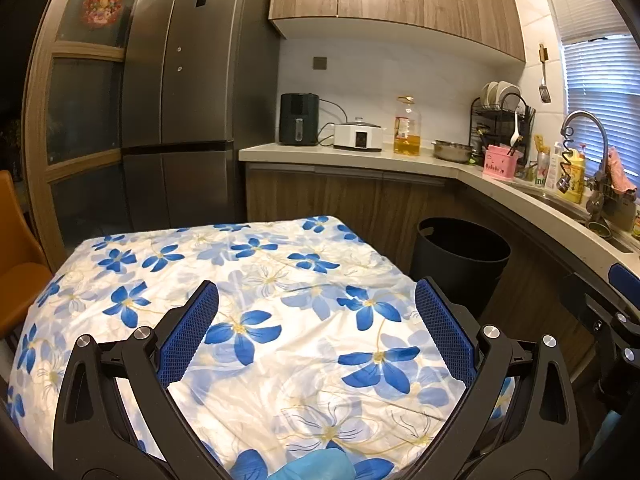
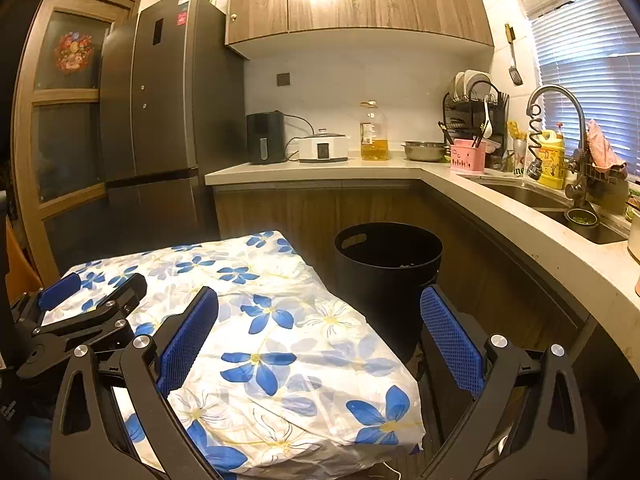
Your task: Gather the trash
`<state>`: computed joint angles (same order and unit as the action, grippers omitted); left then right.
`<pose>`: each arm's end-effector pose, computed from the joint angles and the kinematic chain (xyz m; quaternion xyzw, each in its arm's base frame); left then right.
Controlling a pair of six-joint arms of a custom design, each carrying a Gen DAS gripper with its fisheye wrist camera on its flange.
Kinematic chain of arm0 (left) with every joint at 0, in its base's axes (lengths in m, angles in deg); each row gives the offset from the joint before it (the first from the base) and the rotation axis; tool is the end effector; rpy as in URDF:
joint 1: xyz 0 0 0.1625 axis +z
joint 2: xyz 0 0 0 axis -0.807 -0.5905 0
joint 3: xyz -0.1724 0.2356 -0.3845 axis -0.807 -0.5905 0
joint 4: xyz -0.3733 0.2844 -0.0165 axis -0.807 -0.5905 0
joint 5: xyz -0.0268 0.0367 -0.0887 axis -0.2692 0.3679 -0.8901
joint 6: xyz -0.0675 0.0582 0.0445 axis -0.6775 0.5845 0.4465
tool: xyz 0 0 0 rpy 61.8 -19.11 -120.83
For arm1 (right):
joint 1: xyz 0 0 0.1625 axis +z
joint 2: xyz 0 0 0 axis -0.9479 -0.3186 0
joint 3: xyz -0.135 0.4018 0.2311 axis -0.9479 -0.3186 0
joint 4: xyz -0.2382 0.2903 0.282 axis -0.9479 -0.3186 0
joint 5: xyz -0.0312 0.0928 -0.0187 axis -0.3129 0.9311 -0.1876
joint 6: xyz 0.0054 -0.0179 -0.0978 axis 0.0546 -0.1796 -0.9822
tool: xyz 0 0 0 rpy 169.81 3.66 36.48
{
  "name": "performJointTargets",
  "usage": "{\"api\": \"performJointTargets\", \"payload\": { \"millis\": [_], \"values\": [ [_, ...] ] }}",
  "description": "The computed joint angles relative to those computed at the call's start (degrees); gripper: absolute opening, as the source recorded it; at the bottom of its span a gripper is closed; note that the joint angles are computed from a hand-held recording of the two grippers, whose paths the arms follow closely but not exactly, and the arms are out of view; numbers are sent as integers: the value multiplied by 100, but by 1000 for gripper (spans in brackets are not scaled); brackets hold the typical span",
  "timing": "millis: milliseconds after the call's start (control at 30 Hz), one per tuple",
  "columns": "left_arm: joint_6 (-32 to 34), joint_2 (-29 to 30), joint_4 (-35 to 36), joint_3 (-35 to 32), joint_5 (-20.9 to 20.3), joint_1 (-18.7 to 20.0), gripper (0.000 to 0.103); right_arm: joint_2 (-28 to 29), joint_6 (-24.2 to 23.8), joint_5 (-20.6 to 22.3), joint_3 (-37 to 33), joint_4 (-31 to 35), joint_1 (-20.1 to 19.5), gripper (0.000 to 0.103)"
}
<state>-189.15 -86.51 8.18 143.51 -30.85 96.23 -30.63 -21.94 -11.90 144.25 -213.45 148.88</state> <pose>-0.3292 -0.5725 -0.0796 0.3218 0.7898 -0.4774 0.2116 0.0098 -0.4775 0.2407 0.1008 -0.7059 0.5929 0.3743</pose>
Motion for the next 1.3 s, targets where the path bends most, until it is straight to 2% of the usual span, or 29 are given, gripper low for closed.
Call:
{"api": "performJointTargets", "payload": {
  "millis": [1300],
  "values": [
    [-27,-154,-76,111,-129,19,97,87,-43,-48,-67,49,129,97]
  ]
}}
